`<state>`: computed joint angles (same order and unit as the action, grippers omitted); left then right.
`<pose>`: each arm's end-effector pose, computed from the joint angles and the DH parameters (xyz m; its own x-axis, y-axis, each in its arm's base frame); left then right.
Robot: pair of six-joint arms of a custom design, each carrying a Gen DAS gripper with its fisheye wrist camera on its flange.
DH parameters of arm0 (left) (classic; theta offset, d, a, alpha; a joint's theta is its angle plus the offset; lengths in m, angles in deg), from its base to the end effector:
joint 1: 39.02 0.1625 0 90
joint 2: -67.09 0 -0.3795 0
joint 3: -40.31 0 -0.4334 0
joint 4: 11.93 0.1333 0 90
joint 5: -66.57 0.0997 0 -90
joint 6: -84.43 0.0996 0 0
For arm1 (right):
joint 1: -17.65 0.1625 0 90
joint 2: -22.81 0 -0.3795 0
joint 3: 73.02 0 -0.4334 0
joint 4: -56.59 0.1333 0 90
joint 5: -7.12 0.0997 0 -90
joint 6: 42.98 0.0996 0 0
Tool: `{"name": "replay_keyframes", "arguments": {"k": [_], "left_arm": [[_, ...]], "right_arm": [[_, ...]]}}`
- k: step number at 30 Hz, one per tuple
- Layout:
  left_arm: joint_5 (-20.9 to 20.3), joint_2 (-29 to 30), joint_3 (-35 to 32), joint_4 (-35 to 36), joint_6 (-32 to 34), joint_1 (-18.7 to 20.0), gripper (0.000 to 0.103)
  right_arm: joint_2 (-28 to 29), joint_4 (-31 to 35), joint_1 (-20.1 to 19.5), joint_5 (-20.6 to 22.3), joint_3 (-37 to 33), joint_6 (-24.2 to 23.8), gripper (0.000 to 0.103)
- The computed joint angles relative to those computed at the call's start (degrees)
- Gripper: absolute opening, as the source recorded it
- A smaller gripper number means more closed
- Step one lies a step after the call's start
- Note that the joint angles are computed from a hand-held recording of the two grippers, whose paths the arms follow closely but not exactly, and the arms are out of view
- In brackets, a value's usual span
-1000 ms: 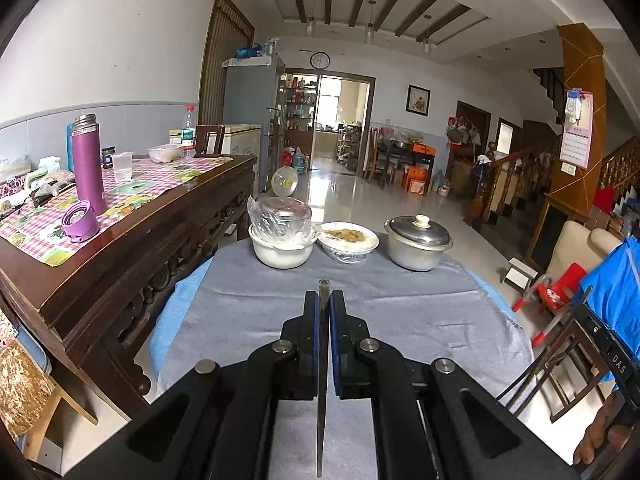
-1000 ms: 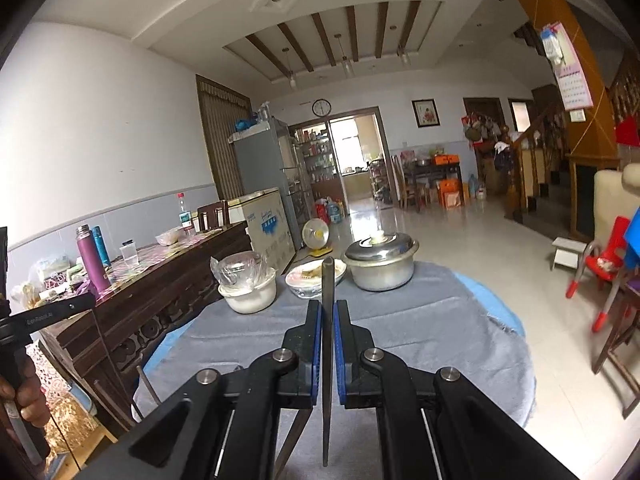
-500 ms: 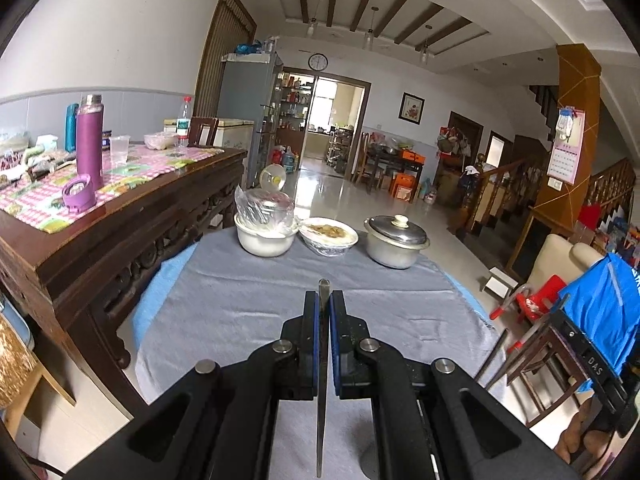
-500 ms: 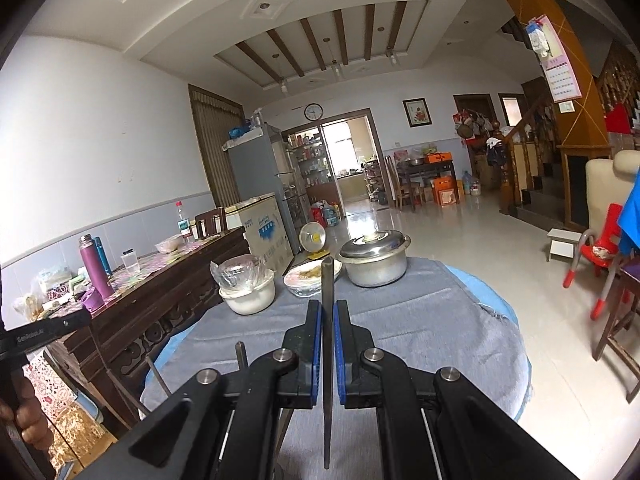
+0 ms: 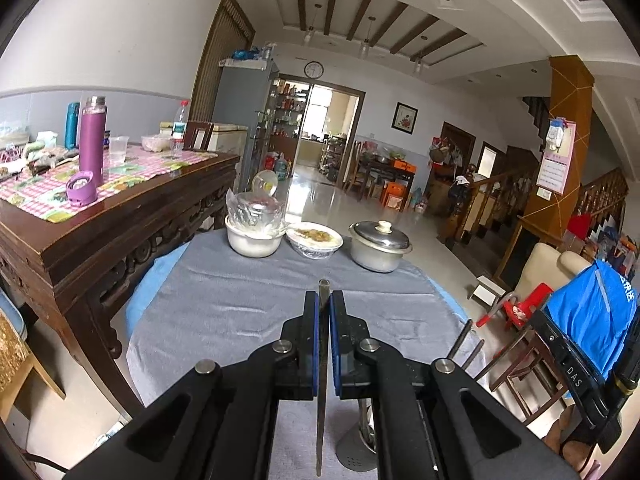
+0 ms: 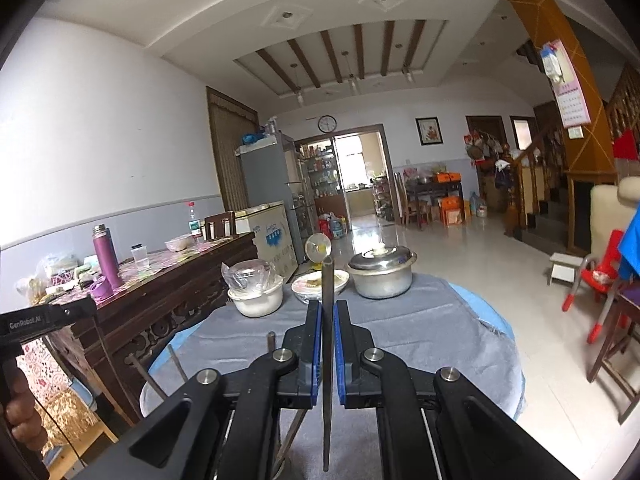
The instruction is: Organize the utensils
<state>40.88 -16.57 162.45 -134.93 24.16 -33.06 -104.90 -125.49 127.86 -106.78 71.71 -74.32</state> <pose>-0.4506 -0.2713 0.2175 -0.8396 0.1285 -0.5278 0.5262 0.4334 -0.7316 0.1895 -0.2456 0.4087 -0.8020 -0.0818 0.5917 -0.5926 0.2334 -0.7709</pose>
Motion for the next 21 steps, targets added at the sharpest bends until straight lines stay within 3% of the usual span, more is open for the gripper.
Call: {"name": "replay_keyframes", "arguments": {"k": [11, 21], "left_arm": [[0.95, 1.49, -1.73, 0.75, 0.84, -1.29, 0.005], [1.72, 2.35, -3.05, 6.51, -3.65, -2.15, 0.005]], "right_arm": [[-2.61, 2.97, 0.84, 0.97, 0.15, 0.78, 0.007], [-5.49, 5.14, 1.38, 2.49, 0.49, 1.57, 0.007]]}}
